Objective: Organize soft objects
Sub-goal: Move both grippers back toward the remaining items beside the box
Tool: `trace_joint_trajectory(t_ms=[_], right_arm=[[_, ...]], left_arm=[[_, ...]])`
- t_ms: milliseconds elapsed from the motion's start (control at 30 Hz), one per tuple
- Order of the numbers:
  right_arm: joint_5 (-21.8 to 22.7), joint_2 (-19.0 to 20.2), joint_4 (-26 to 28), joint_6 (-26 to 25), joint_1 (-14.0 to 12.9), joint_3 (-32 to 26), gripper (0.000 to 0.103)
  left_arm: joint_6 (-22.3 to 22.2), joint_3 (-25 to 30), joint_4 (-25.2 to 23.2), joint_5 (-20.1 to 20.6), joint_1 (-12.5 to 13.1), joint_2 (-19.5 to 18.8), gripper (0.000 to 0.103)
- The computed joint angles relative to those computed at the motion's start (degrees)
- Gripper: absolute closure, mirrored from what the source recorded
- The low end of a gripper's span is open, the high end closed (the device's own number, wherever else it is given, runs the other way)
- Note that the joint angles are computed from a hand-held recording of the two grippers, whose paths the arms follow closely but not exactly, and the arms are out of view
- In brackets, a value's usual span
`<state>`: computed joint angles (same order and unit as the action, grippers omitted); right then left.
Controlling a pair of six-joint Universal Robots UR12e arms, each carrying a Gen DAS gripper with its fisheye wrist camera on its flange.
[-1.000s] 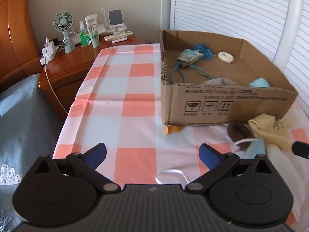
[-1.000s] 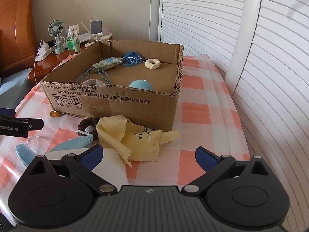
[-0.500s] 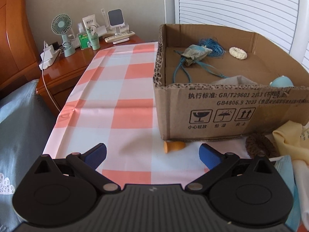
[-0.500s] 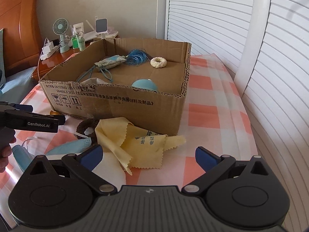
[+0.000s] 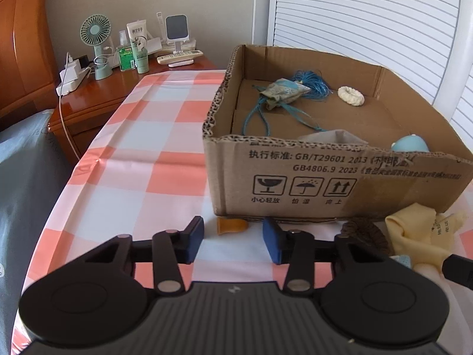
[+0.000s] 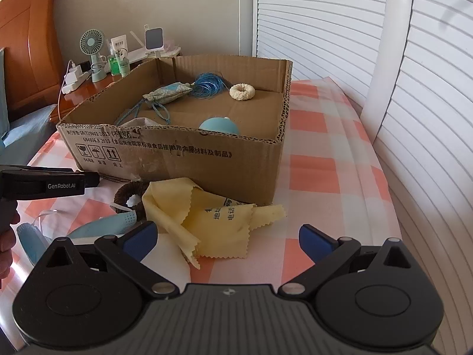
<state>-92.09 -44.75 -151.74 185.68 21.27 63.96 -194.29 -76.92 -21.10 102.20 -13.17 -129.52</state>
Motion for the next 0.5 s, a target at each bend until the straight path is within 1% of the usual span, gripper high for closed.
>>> trace_joint_trajectory(t_ms=[100,167,200,500], right_arm=[[0.0,-0.1,0.0,-0.2,0.0,0.2,0.0],[0.0,-0.2,-0.1,-0.1,0.0,0.3,0.0],[0.0,-0.2,-0.2,0.0,0.0,0.3,0.0],[-0.4,-0.2,-0.5,0.3,-0.1,0.3,0.0]], left_arm=[[0.1,-0.2,0.6,-0.2,0.1,0.0,0.07],[1.0,-0.3,1.0,-0.6,0.1,0.0,0.08],[1.3,-0.3,1.0,-0.6,0.1,0.0,0.082],[1.7,-1.1,0.8,-0.8,0.5,0.6,0.083]])
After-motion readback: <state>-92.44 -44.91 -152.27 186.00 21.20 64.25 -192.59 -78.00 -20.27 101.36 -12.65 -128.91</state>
